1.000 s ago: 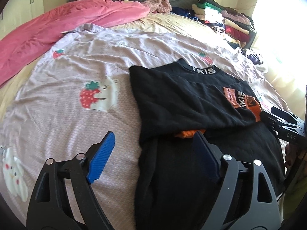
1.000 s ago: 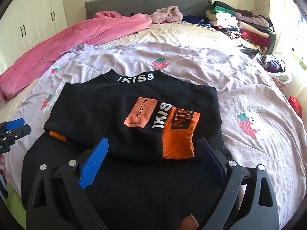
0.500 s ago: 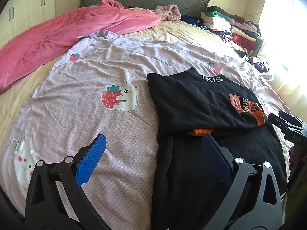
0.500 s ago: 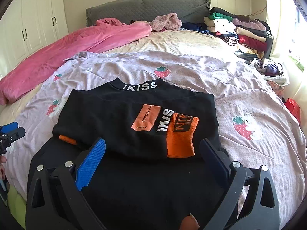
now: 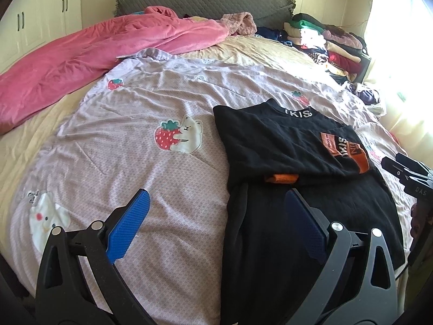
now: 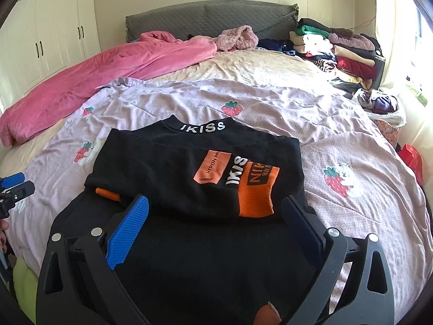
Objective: Fold small clothes
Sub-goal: 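Move both tools to the hem of the narrowed black shirt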
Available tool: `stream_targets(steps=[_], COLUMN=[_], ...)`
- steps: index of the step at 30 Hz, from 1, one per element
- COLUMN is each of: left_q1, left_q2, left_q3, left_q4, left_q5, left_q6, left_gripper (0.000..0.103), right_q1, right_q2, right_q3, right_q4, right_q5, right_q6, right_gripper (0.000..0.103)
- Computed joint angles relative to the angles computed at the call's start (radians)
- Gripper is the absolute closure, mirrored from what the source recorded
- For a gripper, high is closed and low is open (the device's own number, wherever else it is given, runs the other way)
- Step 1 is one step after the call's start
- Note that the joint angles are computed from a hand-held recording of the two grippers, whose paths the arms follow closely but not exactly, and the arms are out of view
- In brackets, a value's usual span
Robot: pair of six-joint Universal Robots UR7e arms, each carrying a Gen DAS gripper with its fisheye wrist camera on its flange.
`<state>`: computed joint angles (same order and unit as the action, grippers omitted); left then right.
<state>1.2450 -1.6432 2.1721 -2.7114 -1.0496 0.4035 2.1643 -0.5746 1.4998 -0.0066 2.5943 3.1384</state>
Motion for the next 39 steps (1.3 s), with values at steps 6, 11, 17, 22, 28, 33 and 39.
stream_targets(steps=[6, 11, 17, 22, 28, 33, 39], left_q1=[-0.007, -0.017, -0.032, -0.032, -0.034, -0.029, -0.009], left_q2=[-0.038, -0.055, -0.086, -0.104, -0.131, -0.156, -0.187], left_q3=[0.013, 0.024, 0.061, 0.086, 0.118, 0.140, 0.161], left_q4=[0.010, 0.019, 0.024, 0.040, 0.060, 0.094, 0.147], left_q5=[-0.012, 0.004, 0.031, 0.036, 0.041, 0.041, 0.018], left_q6=[-0.006, -0.014, -0.011, -0.015, -0.016, -0.025, -0.018], left_gripper=[0.009, 0.009, 0.009, 0.009, 0.009, 0.009, 0.009], right_q1=[0.026, 0.049, 0.065, 0.070, 0.078, 0.085, 0.094], right_q2=[-0.012, -0.026, -0.041, -0.051, -0.061, -0.067, -0.079], right_q3=[0.021, 0.054, 0.099, 0.137, 0.190, 0.229, 0.280], right_q4=[-0.004, -0.015, -0.022, -0.022, -0.021, 0.000, 0.020], right_q5=[0.018, 0.039, 0.056, 0.071, 0.083, 0.096, 0.115], right_q6=[0.006, 0.018, 0.053, 0.091, 0.150, 0.205, 0.274], right_gripper=[0.005, 0.005, 0.005, 0.005, 0.005, 0.005, 0.005])
